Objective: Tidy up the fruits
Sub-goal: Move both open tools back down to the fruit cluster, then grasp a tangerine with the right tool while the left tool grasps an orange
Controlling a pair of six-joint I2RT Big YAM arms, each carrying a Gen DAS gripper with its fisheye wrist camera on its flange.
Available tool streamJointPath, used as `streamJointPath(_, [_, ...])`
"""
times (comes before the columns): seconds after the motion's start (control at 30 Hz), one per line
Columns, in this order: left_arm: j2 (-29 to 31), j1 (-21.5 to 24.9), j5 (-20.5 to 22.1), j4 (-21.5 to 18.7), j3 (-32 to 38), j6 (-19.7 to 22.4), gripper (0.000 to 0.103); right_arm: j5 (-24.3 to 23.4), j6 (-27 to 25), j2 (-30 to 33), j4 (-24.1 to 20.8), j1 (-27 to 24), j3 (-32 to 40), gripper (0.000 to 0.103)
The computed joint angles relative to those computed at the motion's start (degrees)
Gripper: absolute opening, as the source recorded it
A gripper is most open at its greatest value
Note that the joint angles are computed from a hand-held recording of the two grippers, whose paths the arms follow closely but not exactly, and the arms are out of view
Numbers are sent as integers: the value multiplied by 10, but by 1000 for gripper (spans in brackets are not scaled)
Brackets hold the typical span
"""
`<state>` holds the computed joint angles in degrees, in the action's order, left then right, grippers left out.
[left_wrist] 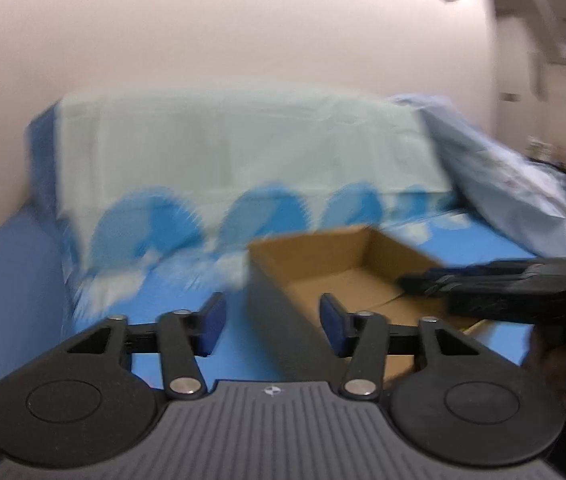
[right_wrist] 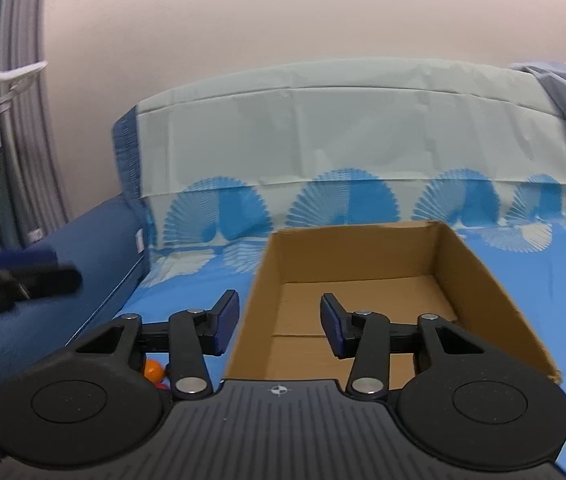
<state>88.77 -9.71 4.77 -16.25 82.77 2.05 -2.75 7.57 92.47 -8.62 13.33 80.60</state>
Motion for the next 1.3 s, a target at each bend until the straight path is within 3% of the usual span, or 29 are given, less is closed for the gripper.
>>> streamJointPath(0.07, [-9, 10, -18, 40, -23, -36, 31, -8, -14, 3, -1, 7, 2, 31])
streamJointPath(0.13, [-11, 18, -41, 48, -34, -62, 10, -24, -28, 8, 0, 12, 6, 22])
streamJointPath(0.2, [-7, 29, -51, 46, -44, -83, 10, -37, -38, 15, -4, 17, 13, 18])
streamJointPath(0.3, [14, 41, -54, 9, -38, -94, 10, -49, -49, 31, -21, 26, 31, 18])
streamJointPath(0.4, [41, 51, -47, -36, -7, -93, 11, -72, -59, 53, -53, 34, 58, 19])
streamJointPath(0.53, [57, 60, -32, -57, 15, -112, 14, -92, -92, 83, -100, 52, 92, 19])
streamJointPath(0.63, [64, 61, -29, -67, 21, -113, 16, -68, -138, 105, -123, 69, 113, 19])
streamJointPath(0.77, [82, 63, -21, -91, 42, -115, 24, -45, -167, 147, -170, 83, 159, 23])
streamJointPath(0.9, [109, 69, -13, -132, 77, -133, 36, -20, -176, 186, -207, 94, 204, 41])
streamJointPath(1.1, [128, 75, -6, -155, 100, -149, 36, 21, -212, 233, -233, 106, 251, 57])
streamJointPath(1.3, [129, 75, -8, -157, 101, -142, 42, 50, -222, 277, -279, 109, 304, 56])
